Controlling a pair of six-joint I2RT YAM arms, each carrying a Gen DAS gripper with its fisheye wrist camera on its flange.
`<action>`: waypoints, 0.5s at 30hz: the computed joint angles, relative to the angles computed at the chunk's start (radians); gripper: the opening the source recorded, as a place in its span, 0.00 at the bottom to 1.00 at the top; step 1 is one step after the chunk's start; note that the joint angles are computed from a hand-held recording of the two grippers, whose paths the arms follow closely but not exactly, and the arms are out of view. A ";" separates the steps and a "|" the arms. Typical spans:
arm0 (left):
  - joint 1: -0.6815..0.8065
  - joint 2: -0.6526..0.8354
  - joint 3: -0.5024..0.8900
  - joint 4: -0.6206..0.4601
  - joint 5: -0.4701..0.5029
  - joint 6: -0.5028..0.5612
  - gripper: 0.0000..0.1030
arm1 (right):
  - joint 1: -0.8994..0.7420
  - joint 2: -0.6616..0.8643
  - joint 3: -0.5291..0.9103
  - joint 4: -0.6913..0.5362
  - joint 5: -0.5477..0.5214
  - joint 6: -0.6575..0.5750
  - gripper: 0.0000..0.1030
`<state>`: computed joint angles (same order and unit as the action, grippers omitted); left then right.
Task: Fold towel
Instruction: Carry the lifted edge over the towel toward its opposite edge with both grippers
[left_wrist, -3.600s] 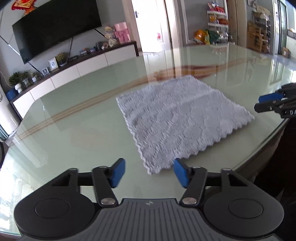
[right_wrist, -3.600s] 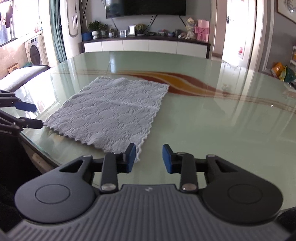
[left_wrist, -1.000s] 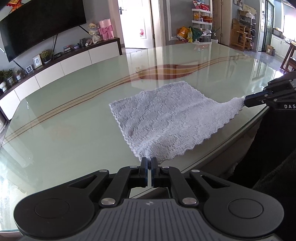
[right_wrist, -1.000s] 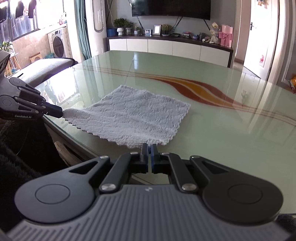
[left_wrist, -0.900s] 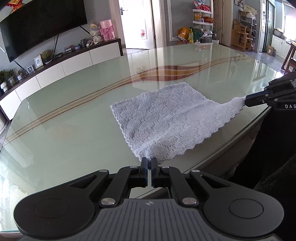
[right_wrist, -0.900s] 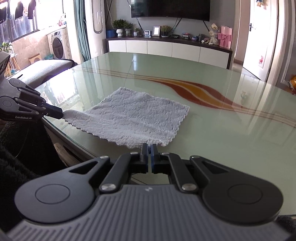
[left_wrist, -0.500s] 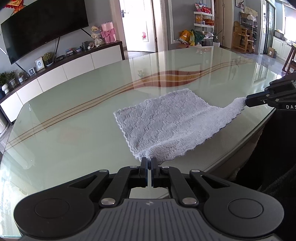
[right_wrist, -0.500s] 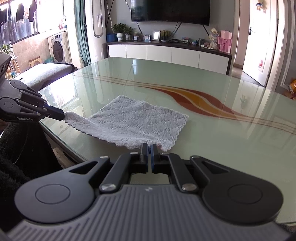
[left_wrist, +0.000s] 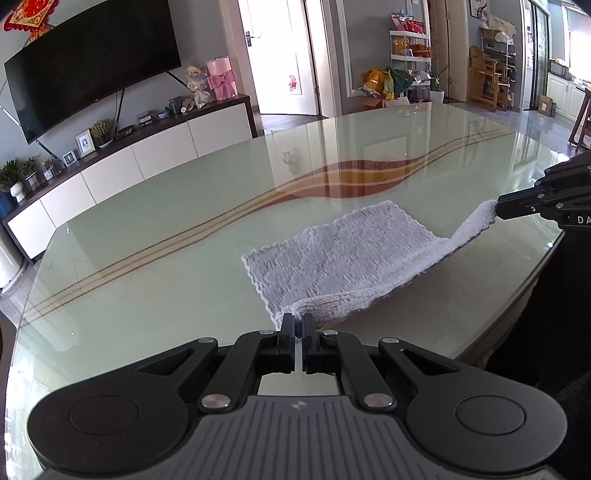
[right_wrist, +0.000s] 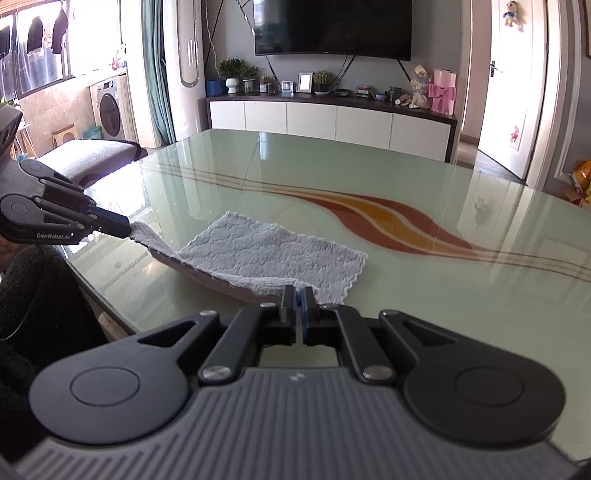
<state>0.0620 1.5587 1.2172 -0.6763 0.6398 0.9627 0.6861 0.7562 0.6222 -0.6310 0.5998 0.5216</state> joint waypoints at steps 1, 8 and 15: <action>-0.004 0.005 0.005 0.005 -0.002 -0.007 0.03 | -0.015 0.002 -0.001 0.011 -0.008 -0.013 0.03; -0.044 0.041 0.023 0.060 -0.035 -0.068 0.03 | -0.107 0.028 -0.005 0.076 -0.066 -0.060 0.03; -0.088 0.101 0.060 0.096 -0.080 -0.110 0.03 | -0.209 0.103 -0.007 0.159 -0.129 -0.097 0.03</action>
<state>-0.0262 1.6596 1.2769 -0.5800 0.5600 0.8528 0.4772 0.8588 0.6148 -0.4716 0.4706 0.4249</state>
